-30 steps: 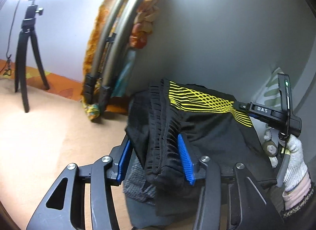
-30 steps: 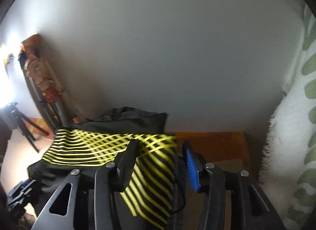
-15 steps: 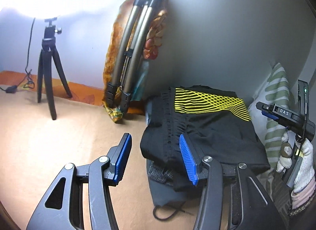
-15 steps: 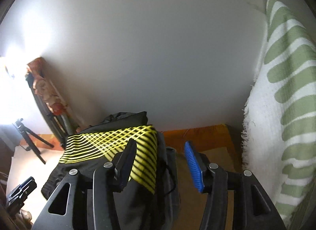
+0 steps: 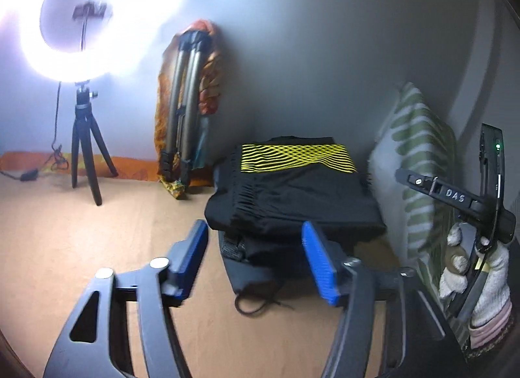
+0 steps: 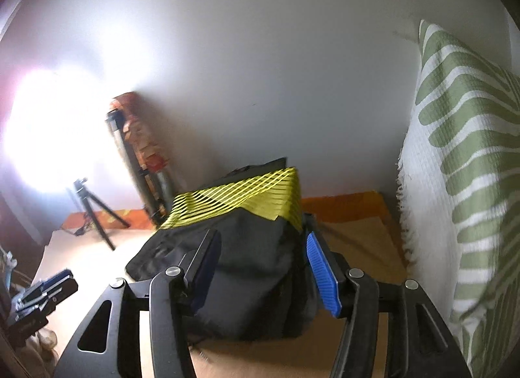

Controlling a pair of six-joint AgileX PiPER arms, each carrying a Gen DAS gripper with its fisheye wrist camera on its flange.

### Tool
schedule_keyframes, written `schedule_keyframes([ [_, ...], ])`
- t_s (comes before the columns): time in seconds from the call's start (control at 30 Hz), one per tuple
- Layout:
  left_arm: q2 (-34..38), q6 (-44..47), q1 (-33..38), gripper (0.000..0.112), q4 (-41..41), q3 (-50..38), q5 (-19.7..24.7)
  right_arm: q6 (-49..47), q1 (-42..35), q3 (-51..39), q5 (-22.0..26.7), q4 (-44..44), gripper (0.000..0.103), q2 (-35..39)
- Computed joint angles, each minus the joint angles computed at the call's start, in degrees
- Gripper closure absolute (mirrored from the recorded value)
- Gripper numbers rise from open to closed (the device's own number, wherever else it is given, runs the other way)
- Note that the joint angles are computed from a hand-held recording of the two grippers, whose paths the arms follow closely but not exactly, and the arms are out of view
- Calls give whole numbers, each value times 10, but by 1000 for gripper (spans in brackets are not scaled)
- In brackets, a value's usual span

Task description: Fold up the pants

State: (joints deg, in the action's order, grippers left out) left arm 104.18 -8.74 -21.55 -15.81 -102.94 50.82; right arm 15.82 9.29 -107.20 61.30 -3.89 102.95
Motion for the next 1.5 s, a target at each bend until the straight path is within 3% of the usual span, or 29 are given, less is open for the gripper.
schedule_keyframes([
  [0.23, -88, 17, -16, 41, 25, 60, 1, 81, 67, 142, -39, -42, 42, -121],
  [0.63, -196, -12, -53, 33, 88, 165, -24, 254, 186, 280, -42, -168, 27, -246],
  [1.0, -245, -14, -42, 33, 88, 239, -37, 402, 293, 350, -32, -263, 16, -275],
  [1.33, -254, -42, -37, 33, 117, 265, -36, 444, 339, 363, -35, -305, 11, -263],
  [1.43, -257, -46, -36, 31, 129, 269, -38, 456, 348, 371, -45, -315, 0, -263],
  [1.5, -260, -52, -38, 28, 139, 271, -39, 473, 360, 379, -49, -333, 0, -264],
])
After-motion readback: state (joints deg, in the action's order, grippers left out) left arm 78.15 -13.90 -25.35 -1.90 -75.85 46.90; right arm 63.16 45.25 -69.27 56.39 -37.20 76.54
